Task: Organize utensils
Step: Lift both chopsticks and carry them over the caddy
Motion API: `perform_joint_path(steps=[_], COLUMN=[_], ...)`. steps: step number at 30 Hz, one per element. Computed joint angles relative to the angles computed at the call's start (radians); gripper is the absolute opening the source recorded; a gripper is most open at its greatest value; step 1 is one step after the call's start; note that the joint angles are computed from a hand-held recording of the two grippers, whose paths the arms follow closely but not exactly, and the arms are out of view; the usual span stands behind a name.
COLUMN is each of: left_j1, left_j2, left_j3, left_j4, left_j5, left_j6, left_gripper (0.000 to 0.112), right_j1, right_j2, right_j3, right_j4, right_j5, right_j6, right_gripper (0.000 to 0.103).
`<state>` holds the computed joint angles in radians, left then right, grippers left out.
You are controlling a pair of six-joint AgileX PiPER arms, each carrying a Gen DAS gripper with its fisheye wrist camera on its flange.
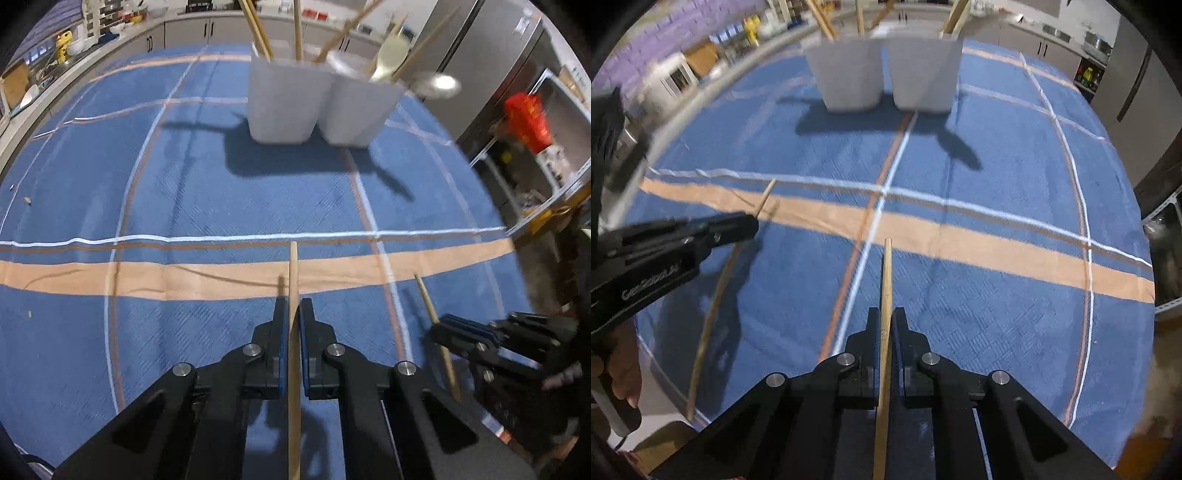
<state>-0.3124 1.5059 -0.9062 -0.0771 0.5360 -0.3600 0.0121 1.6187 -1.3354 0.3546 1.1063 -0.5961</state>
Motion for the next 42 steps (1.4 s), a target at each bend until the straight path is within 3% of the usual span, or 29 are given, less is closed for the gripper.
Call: perform_joint_path(steps=[6, 14, 26, 33, 42], left_j1=[0.005, -0.193, -0.360, -0.399, -0.141], left_j2=[-0.194, -0.387, -0.528, -0.537, -0.460], left_j3=[0.075, 0.110, 0.087, 0.035, -0.086], left_j4=[0.008, 0.461, 0.669, 0.754, 0.603], left_j5=[-0.021, 0.054, 0.180, 0.232, 0.080], left_j6=[-0.036, -0.468, -0.699, -0.737, -0.490], left_gripper=[0.005, 0.005, 0.005, 0.005, 0.005], right_j1=[-0.099, -0.190, -0.257, -0.214, -0.173], right_j2=[-0.105, -0.200, -0.266, -0.275, -0.189], right_j3=[0.031, 0.039, 0.011, -0.011, -0.182], right_j4=[0.196, 0.323, 0.417, 0.411, 0.410], right_j5=[0.016, 0.030, 0.040, 0.009, -0.011], right_j6=[-0.092, -0.139, -0.173, -0.158, -0.088], right_gripper=[0.006, 0.006, 0.006, 0.006, 0.006])
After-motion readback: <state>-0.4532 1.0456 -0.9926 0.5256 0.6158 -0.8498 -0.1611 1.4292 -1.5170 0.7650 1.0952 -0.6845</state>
